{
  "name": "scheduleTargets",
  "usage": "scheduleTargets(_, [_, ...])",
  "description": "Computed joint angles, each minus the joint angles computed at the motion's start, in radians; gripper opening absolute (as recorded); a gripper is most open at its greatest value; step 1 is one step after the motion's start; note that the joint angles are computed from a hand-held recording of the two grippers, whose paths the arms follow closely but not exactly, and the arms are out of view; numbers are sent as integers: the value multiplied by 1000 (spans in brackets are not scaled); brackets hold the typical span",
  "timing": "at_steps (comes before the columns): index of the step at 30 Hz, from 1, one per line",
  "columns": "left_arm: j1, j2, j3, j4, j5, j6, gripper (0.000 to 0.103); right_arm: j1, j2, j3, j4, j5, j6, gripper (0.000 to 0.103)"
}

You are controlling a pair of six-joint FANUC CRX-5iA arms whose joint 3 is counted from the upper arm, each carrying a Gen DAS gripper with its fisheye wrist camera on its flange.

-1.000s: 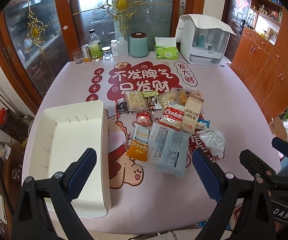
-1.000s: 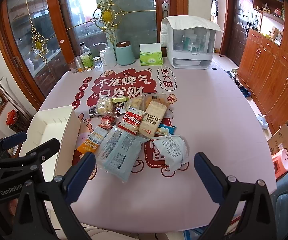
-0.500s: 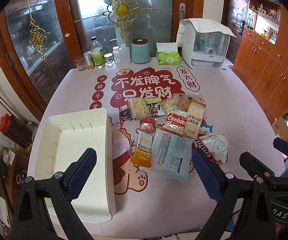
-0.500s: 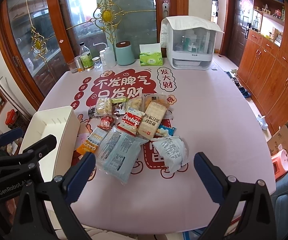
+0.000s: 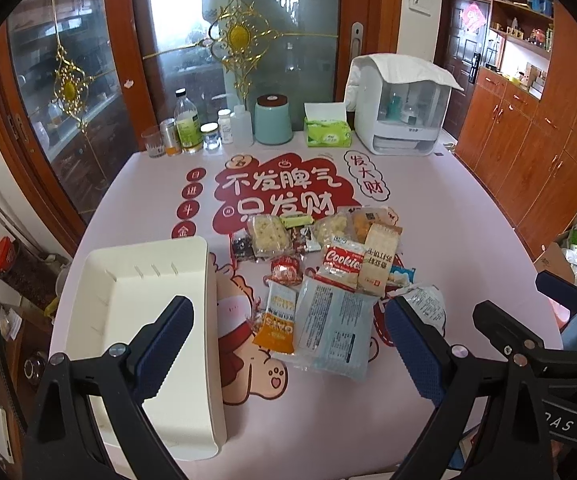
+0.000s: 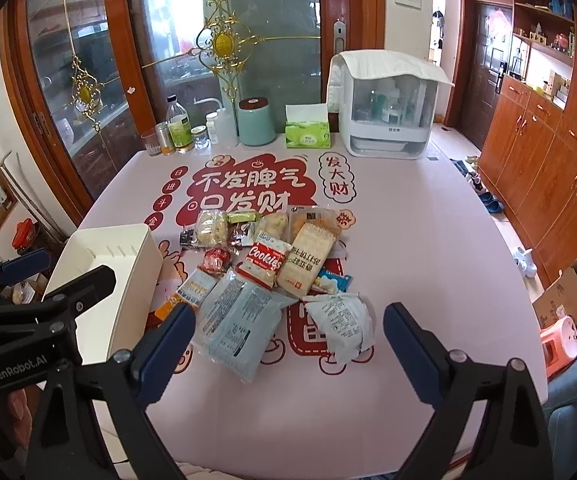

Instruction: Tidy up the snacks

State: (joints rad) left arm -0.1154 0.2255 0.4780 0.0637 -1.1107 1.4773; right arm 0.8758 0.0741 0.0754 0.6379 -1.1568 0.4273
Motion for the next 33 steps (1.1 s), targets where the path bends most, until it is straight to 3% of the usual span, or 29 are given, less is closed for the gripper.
scheduleTargets(6, [-10,4,18,-16,14,5,96,-13,-7,3,-9,26,21,89])
scheduleTargets(16, [-4,63,85,36,-19,14,97,-41,5,34,-34,22,66,89])
scheduleTargets(22, [-29,105,120,-3,-21,27,97,-81,13,43,-98,24,110,89])
scheduleTargets(33, [-47,274,232,-20,-186,88,97,-198,53,29,-206,-2,193,89])
